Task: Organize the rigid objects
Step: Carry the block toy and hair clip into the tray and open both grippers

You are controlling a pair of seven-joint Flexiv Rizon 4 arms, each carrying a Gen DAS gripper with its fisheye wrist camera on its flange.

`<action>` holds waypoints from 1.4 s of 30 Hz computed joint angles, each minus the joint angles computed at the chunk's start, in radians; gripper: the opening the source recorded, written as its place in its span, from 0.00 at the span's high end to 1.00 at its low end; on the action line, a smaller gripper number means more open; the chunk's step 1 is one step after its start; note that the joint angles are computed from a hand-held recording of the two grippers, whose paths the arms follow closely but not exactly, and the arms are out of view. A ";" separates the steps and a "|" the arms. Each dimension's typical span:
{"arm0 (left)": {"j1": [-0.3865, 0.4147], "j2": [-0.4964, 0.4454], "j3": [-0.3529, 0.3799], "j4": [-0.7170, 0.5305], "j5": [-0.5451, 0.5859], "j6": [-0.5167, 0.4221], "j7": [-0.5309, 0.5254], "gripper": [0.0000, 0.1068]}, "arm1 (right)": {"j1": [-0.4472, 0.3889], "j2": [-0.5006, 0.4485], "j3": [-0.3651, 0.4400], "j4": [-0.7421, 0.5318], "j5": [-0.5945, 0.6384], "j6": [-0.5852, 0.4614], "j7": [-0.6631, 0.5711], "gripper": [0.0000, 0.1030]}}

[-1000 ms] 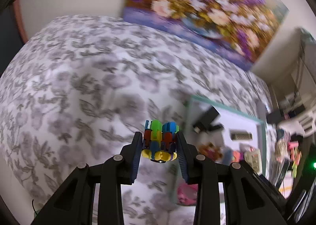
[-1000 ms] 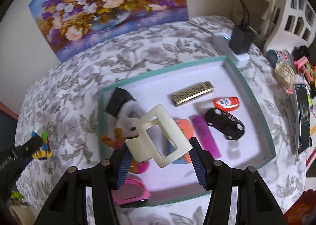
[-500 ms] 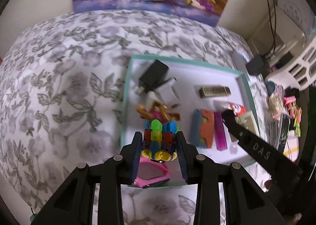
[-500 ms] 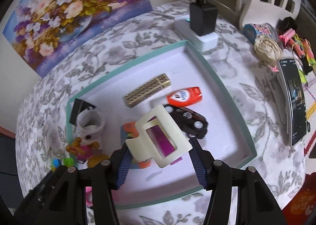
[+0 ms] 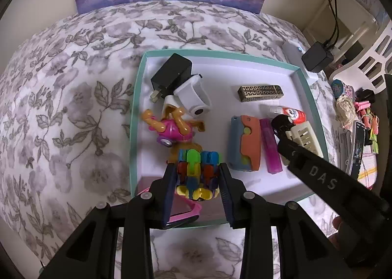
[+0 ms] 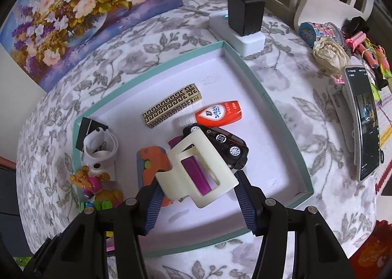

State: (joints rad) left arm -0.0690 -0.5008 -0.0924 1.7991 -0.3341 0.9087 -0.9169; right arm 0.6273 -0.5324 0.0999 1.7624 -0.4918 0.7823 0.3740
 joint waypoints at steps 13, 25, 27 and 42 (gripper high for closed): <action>-0.016 -0.023 0.019 -0.024 0.059 -0.021 -0.021 0.65 | -0.022 -0.072 0.034 -0.079 0.125 -0.029 -0.141 0.41; -0.016 -0.033 0.027 -0.049 0.090 -0.049 -0.049 0.59 | -0.002 -0.086 0.015 -0.116 0.131 -0.055 -0.175 0.23; -0.009 -0.029 0.023 -0.050 0.081 -0.057 -0.045 0.55 | 0.004 -0.089 0.007 -0.126 0.119 -0.063 -0.168 0.22; 0.027 -0.019 0.023 -0.067 -0.004 -0.043 -0.061 0.44 | 0.024 -0.029 -0.018 -0.073 -0.004 -0.056 -0.037 0.04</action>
State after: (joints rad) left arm -0.0416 -0.5199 -0.0693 1.7317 -0.3381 0.8660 -0.9777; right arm 0.6510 -0.5615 0.0819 1.6890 -0.4955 0.7261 0.3365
